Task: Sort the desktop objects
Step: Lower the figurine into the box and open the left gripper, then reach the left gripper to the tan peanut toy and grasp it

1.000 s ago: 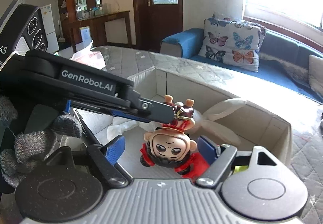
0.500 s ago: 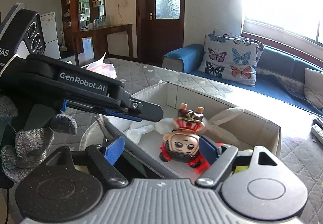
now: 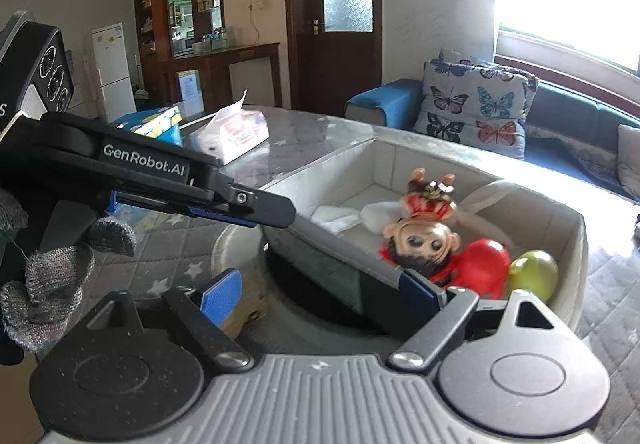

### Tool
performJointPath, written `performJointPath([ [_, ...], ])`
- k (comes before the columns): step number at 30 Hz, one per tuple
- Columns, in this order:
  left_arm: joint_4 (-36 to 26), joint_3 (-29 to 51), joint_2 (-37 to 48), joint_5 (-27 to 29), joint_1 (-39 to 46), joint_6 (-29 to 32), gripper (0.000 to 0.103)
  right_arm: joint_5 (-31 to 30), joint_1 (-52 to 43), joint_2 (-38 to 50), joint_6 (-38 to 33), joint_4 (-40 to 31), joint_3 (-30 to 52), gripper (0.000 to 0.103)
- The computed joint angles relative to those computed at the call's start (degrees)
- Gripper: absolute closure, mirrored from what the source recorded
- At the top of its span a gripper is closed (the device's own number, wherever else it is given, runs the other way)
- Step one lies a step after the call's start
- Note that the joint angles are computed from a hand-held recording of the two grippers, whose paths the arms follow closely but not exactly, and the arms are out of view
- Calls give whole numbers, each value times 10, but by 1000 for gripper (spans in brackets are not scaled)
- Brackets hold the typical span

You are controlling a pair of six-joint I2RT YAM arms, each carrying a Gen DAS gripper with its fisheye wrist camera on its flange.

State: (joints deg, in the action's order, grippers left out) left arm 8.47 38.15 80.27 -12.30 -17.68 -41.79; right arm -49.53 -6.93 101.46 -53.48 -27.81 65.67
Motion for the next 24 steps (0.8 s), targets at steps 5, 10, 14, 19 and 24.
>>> performJointPath([
  [5,-2,-45,-35,-12,-3,-25,63,4,7,-3,-15,-6,-25,15],
  [10,0,-84,-61,-5,1,-47,63,7,19,-4,-34,-15,-41,15],
  [14,14,-111,-71,18,9,-64,63,14,33,-1,-37,-13,-53,15],
  [19,27,-128,-71,40,20,-79,63,24,51,3,-38,-6,-67,15],
  [24,30,-126,-68,51,21,-78,63,27,64,9,-28,1,-71,17],
])
